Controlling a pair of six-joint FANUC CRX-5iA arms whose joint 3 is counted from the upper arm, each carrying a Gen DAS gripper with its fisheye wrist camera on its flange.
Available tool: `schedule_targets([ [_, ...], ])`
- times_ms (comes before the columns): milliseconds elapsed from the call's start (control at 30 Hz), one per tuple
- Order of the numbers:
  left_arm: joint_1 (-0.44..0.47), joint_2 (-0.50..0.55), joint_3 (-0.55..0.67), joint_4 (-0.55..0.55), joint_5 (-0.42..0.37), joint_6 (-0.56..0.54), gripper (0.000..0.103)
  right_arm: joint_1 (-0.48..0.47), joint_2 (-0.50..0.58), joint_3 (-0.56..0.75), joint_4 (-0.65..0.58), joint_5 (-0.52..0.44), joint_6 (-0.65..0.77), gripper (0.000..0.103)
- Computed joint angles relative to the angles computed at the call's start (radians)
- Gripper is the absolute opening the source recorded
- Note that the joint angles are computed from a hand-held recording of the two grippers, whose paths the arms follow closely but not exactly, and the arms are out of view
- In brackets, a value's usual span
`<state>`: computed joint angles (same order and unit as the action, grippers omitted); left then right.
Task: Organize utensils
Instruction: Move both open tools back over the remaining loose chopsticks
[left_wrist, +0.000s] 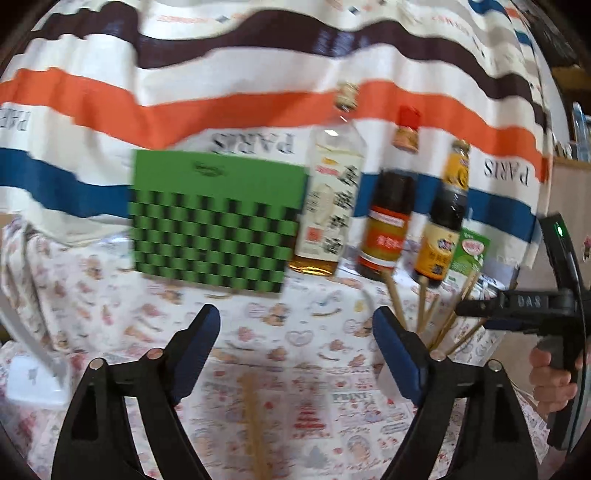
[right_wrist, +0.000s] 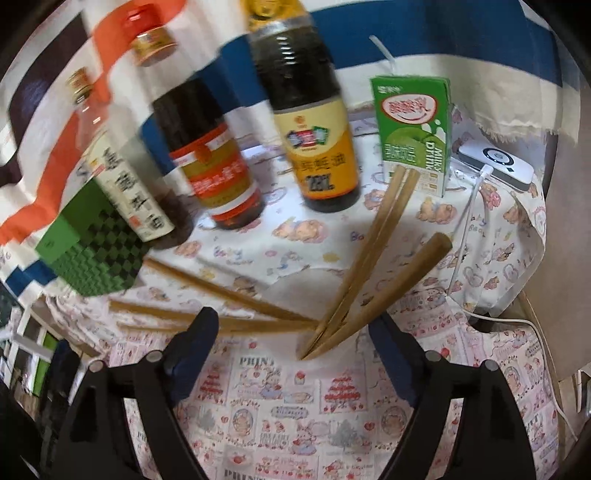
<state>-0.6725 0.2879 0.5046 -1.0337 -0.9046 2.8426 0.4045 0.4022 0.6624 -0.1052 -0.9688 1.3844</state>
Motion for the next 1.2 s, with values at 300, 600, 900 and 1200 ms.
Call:
schedule_targets([
  [300,-0.051,-0.072,-0.101,-0.075,-0.086,0.084,0.102,0.052,-0.144,-0.26,0.032,0.108,0.025,0.09],
  [600,0.045,-0.037,-0.087,0.139,-0.081,-0.025,0.102,0.096,-0.132,-0.356,0.117,0.15,-0.003,0.094],
  [900,0.171,0.046,-0.042,0.433,-0.143,-0.246,0.102,0.087,-0.068,-0.344,0.198,0.083,-0.045,0.1],
  [1200,0.201,0.116,0.0,0.512,-0.215,-0.307,0.102,0.078,-0.027,-0.286,0.167,0.005,-0.034,0.1],
])
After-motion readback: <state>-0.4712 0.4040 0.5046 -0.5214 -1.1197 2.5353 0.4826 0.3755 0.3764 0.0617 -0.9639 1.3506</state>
